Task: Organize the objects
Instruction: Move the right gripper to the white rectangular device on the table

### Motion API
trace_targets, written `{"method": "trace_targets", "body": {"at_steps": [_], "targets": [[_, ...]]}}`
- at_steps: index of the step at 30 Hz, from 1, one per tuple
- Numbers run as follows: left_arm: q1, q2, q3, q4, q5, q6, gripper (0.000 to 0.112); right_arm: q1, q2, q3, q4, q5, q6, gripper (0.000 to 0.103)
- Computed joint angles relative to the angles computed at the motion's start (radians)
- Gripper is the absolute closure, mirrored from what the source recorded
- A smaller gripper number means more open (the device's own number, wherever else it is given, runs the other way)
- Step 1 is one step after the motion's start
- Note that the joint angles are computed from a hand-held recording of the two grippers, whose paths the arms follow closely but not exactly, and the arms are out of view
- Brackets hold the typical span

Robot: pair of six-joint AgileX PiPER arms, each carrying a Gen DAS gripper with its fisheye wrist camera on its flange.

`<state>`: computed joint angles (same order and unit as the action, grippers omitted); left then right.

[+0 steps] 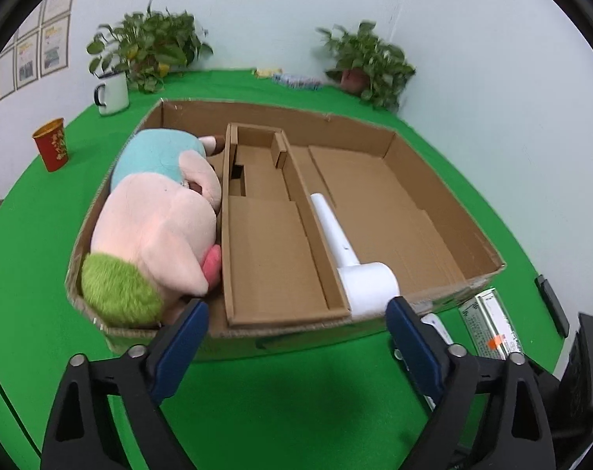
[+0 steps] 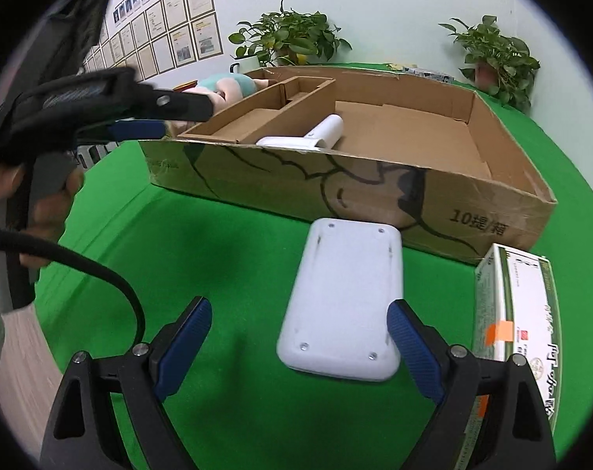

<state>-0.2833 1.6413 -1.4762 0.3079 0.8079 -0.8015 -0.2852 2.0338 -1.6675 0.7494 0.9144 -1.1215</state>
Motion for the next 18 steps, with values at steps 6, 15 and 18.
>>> {"method": "trace_targets", "body": {"at_steps": [6,15,18], "targets": [[0.084,0.111,-0.158,-0.13,0.127,0.121,0.059,-0.006,-0.007,0.007,0.0,0.008,0.003,0.012],[0.115,0.107,-0.15,-0.148,0.164,0.096,0.093,-0.015,-0.005,0.014,0.026,0.005,-0.011,0.012],[0.106,0.108,-0.151,-0.137,0.176,0.075,0.093,-0.018,-0.002,0.008,0.03,0.014,-0.012,0.012]]}}
